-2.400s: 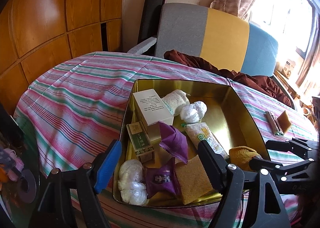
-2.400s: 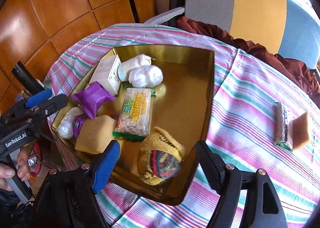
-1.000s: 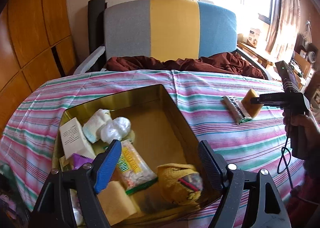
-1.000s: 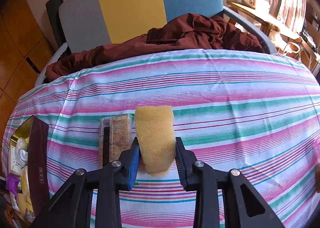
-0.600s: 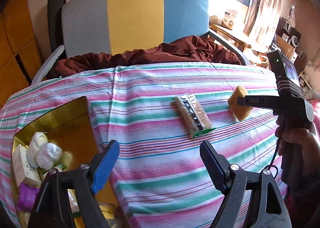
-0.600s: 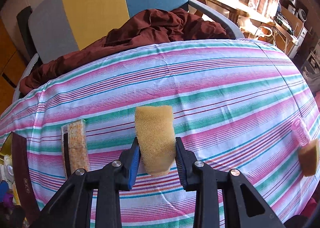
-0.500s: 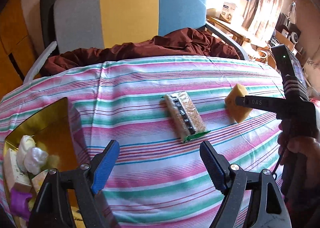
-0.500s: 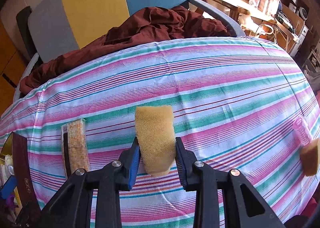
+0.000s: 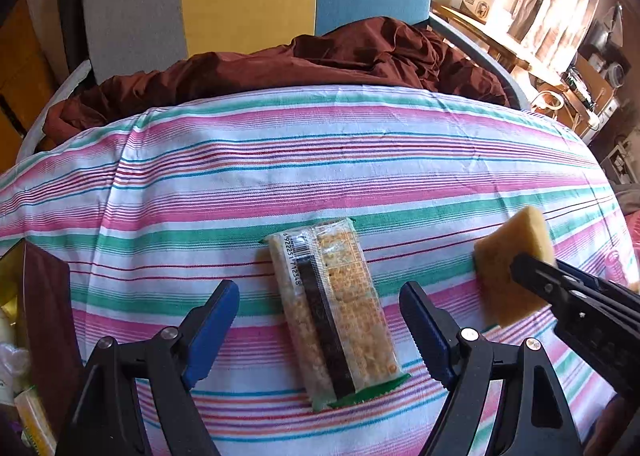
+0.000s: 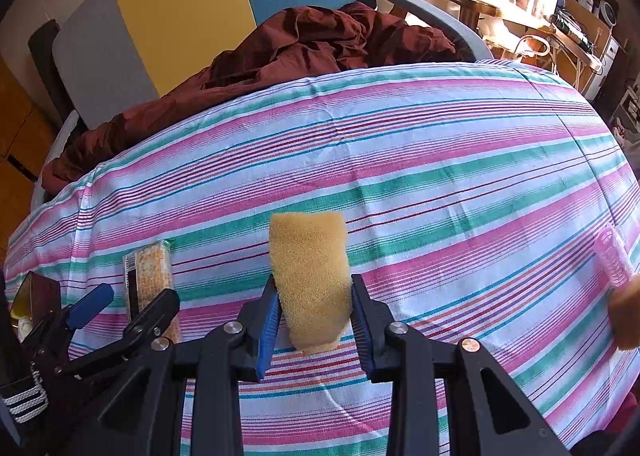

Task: Organize objects
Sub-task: 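Grasp the clear cracker packet with the left gripper, then drop the crackers into the tin with the left gripper while the right holds the sponge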

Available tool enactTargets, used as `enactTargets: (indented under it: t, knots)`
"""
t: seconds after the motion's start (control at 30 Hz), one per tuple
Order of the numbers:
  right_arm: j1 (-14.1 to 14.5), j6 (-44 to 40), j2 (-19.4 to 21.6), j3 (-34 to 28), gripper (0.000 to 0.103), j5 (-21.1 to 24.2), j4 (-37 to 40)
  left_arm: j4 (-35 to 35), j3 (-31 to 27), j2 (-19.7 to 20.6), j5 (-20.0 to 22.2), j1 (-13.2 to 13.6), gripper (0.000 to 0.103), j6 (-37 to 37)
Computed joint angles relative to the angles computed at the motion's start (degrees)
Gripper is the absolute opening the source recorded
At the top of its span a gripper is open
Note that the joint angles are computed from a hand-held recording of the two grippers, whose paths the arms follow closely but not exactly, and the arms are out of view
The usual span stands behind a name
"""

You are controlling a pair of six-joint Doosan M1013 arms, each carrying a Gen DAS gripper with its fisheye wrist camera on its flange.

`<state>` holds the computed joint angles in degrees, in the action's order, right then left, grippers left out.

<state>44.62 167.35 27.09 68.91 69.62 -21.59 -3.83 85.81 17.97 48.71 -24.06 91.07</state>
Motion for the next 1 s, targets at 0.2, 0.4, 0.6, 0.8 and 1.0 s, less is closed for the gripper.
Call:
enactTargets:
  t: [0.2,0.4,0.6,0.8,1.0]
  knots:
    - [0.0,-0.8,0.3,-0.6,0.032,0.7,0.0,3.2,2.5,0.1,-5.2,-0.5,0.083,0.0]
    - [0.0,-1.6,0.8,-0.8,0.032,1.0,0.4,2.2,3.2,-0.4,-6.4,0.0,0.075,1.9]
    - [-0.3,-2.3,1.2,-0.7,0.032,1.0,1.5,1.7,3.9,-1.2,-7.1,0.5,0.048,2.3]
    - [-0.5,-3.1,1.4,-0.7,0.032,0.5,2.2,2.3,6.8,-3.1,-8.9,0.2,0.048,2.4]
    - [-0.3,-3.6,1.7,-0.9,0.032,0.4,1.8,2.8,9.3,-4.7,-11.7,-0.1,0.048,4.7]
